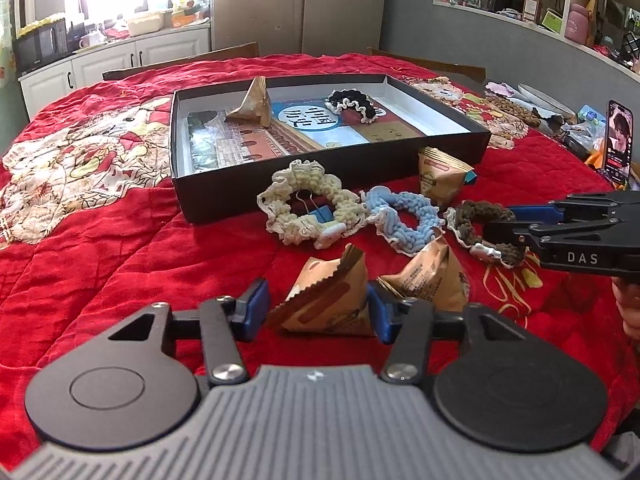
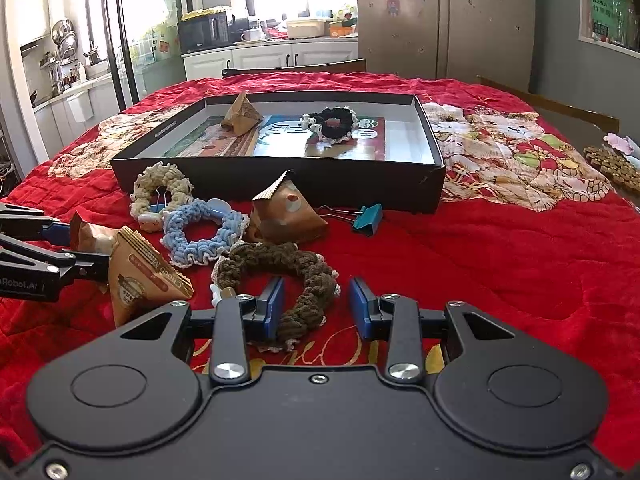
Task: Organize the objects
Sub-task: 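Grasp a tan paper triangle with the left gripper while the right grasps the brown braided ring, then lift both held items and carry them over the black box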
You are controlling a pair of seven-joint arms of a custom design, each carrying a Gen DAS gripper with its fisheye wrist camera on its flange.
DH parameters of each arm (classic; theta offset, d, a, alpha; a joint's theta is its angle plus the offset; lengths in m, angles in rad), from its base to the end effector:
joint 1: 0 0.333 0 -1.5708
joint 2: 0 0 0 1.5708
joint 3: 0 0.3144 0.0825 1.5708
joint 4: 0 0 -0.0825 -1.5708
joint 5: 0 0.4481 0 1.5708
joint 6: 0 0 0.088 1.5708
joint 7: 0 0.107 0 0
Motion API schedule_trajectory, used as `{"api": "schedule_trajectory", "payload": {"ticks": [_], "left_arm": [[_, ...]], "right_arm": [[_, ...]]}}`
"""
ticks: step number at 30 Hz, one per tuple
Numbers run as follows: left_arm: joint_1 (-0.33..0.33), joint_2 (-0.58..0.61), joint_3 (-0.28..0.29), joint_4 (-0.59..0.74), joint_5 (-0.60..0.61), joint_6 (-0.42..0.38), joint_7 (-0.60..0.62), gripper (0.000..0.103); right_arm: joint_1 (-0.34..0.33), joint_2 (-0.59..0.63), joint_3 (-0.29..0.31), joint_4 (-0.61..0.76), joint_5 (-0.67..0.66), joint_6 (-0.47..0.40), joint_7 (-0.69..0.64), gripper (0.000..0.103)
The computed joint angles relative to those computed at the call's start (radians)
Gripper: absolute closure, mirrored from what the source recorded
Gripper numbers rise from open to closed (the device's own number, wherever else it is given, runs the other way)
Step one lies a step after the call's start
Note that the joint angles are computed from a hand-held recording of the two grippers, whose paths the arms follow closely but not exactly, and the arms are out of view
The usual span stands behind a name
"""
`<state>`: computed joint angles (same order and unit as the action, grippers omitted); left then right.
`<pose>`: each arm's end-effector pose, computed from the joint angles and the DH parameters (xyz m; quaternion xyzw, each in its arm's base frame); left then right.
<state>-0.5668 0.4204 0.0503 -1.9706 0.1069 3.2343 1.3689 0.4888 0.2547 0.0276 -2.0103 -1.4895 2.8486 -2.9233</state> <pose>0.6089 -0.3607 0.3092 -0.4892 0.7702 -0.3612 0.1923 0.5456 0.3704 0.3152 -0.6626 0.6141 -0.2704 0.3327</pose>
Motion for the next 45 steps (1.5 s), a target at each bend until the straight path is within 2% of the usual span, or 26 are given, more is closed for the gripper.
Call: {"api": "schedule_trajectory", "payload": {"ticks": [8, 13, 18, 26, 45], "left_arm": [[-0.006, -0.001, 0.006, -0.001, 0.002, 0.002, -0.001, 0.058], [0.001, -0.005, -0.002, -0.003, 0.003, 0.003, 0.004, 0.06], [0.016, -0.009, -0.017, -0.006, 0.001, 0.006, 0.009, 0.06], [-0.011, -0.014, 0.012, -0.012, -0.01, 0.017, 0.013, 0.06], [-0.021, -0.029, 0.013, -0.025, -0.048, 0.033, 0.055, 0.06]], "right_arm": [[0.002, 0.009, 0.002, 0.009, -0.027, -0.001, -0.001, 0.085], [0.009, 0.01, 0.005, 0.011, -0.03, -0.015, -0.03, 0.09], [0.008, 0.005, 0.005, 0.008, -0.047, -0.007, -0.015, 0.091], [0.0, -0.019, 0.016, -0.006, -0.091, -0.021, 0.025, 0.091], [-0.023, -0.07, 0.055, -0.03, -0.183, -0.04, 0.073, 0.091]]}}
